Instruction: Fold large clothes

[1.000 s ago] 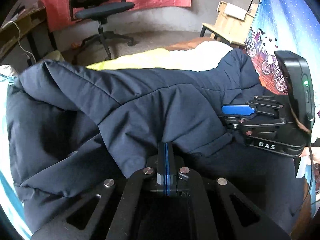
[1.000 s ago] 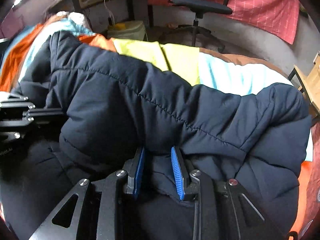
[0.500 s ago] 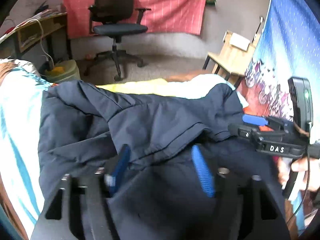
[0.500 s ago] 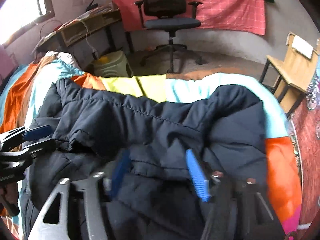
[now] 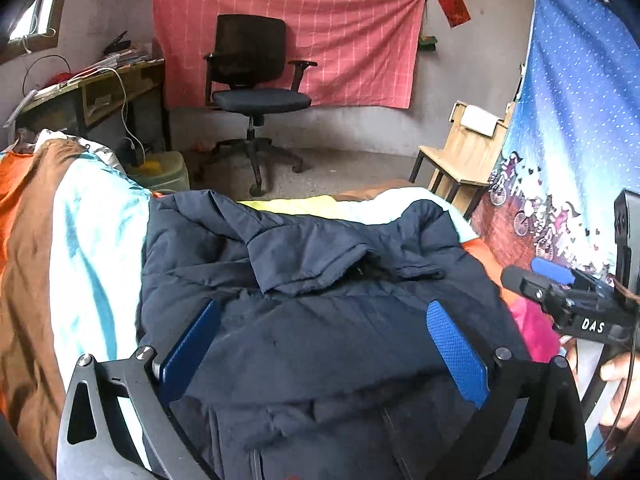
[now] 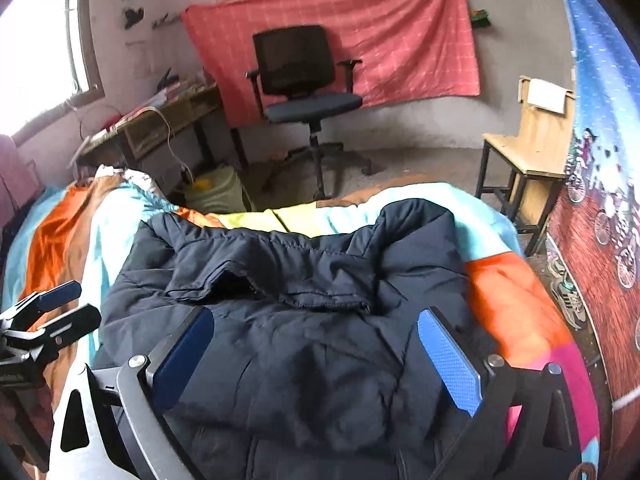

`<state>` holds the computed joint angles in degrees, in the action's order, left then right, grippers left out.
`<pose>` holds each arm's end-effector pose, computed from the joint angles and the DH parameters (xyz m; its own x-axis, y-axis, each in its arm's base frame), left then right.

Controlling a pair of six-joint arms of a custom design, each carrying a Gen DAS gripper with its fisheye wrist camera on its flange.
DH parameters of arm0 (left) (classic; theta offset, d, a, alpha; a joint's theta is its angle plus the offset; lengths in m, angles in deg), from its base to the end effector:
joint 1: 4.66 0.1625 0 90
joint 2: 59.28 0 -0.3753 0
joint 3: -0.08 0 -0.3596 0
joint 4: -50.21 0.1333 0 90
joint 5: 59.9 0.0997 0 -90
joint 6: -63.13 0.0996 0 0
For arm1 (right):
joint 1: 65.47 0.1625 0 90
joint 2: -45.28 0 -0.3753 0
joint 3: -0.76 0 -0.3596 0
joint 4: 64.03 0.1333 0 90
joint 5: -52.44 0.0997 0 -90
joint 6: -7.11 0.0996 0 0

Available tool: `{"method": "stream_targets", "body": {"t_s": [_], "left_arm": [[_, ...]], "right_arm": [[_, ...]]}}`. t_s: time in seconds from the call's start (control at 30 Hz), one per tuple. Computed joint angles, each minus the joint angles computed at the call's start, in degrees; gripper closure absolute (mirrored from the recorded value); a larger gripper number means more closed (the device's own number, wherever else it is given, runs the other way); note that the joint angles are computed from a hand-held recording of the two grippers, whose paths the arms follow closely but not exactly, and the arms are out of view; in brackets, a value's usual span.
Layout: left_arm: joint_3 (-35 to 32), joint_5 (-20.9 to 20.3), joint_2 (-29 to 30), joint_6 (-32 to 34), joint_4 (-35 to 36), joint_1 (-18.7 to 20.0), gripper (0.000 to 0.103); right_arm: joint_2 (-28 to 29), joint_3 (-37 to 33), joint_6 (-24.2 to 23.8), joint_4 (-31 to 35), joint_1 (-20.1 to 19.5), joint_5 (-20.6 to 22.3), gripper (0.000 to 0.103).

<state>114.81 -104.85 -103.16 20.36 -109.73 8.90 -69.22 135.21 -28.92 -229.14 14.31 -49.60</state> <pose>-0.4257 -0.3123 0.0110 -0.7736 0.3469 -0.5302 0.6085 0.6403 -0.4689 0.0541 -0.3342 0.4075 -0.8134 -0.0541 0.5791 -0.4663 0.6558 -0.5937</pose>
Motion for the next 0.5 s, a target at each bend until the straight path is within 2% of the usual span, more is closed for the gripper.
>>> {"method": "stream_targets", "body": {"t_s": [0.1,0.27,0.5], "left_arm": [[1.57,0.37,-2.24,-2.70,2.96,-2.50,0.002],[3.86,1.73,-5.58,-5.82,7.79,-6.95,0.002],[7.25,0.25,-7.65,-7.53,11.21,-12.95,0.002]], "right_arm": [[-5.47,1.50,-0.50,4.40,0.78,-1.17,0.000],[-13.53,3.30,-1.99,10.11,4.47,-6.17,0.000],[-24.74,4.27,1.84,23.25,9.71,-13.52,0.000]]}}
